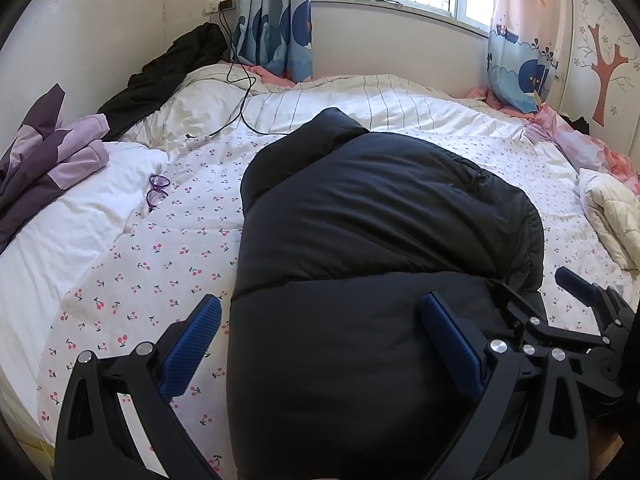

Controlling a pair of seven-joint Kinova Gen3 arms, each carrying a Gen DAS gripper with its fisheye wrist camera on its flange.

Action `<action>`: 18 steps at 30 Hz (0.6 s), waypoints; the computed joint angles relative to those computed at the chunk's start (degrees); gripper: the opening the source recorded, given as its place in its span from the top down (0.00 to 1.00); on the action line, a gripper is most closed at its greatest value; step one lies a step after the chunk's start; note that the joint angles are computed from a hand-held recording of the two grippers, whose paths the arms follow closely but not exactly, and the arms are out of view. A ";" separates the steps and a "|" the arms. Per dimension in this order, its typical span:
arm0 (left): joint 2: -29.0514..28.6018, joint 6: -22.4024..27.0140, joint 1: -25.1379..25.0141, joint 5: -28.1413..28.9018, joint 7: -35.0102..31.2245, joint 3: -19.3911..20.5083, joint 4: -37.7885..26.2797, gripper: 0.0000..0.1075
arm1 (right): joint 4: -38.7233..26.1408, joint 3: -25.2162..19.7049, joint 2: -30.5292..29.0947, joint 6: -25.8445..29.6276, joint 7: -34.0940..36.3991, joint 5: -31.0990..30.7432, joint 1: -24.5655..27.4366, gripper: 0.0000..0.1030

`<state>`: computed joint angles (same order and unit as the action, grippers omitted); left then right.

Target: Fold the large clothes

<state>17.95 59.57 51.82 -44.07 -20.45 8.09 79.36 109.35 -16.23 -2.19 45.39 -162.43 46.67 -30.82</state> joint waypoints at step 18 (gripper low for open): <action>-1.62 -3.21 -2.48 3.73 1.69 -0.40 1.52 0.11 | 0.80 0.04 -0.76 -1.55 0.47 -0.35 0.97 0.07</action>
<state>16.33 56.36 49.33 -40.33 -18.76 7.69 80.87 110.15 -16.19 -2.95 43.84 -161.96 46.32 -29.85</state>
